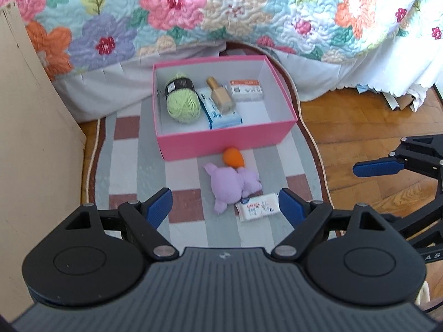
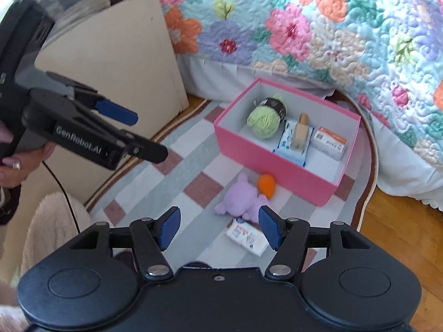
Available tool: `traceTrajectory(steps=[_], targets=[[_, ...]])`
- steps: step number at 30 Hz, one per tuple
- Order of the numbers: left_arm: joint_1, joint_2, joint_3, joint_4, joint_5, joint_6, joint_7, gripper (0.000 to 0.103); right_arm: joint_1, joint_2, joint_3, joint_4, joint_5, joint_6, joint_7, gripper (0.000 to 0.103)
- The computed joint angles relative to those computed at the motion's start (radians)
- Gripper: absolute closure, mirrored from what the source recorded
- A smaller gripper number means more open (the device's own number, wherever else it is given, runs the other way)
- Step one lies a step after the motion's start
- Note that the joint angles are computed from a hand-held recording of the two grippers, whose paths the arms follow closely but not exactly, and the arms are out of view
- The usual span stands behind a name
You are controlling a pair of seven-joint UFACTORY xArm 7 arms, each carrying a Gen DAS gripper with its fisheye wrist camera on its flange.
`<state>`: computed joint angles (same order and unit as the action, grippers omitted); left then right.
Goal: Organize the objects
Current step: 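Raise the left tool and move it to the white wipes pack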
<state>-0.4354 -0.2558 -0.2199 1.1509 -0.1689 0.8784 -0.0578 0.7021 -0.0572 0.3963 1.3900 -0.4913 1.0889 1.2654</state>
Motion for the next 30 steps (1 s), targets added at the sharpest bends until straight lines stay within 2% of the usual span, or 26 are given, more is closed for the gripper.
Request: traceTrajectory(steps=[10,17,21,24,27,30], targets=[[-0.025,-0.015,0.019,-0.08,-0.089,-0.032,0.089,0.019,0.006,0.015,-0.006,-0.047,0.037,-0.034,0.043,0.03],[-0.035,0.03,0.013,-0.102,-0.132,-0.047,0.111,0.019,0.006,0.03,-0.018,-0.085,0.06,-0.06,0.015,0.03],[-0.035,0.07,-0.001,-0.114,-0.108,-0.071,0.095,0.019,0.003,0.022,-0.025,-0.143,0.059,-0.119,0.003,0.03],[-0.04,0.108,-0.011,-0.143,-0.089,-0.144,0.084,0.019,-0.002,0.028,-0.026,-0.188,0.051,-0.162,0.023,0.029],[-0.036,0.156,-0.03,-0.159,-0.004,-0.191,-0.011,0.019,-0.005,0.059,-0.036,-0.202,0.083,-0.188,0.036,0.028],[-0.048,0.199,-0.026,-0.172,-0.015,-0.228,0.01,0.019,-0.005,0.08,-0.048,-0.229,0.07,-0.241,0.061,0.028]])
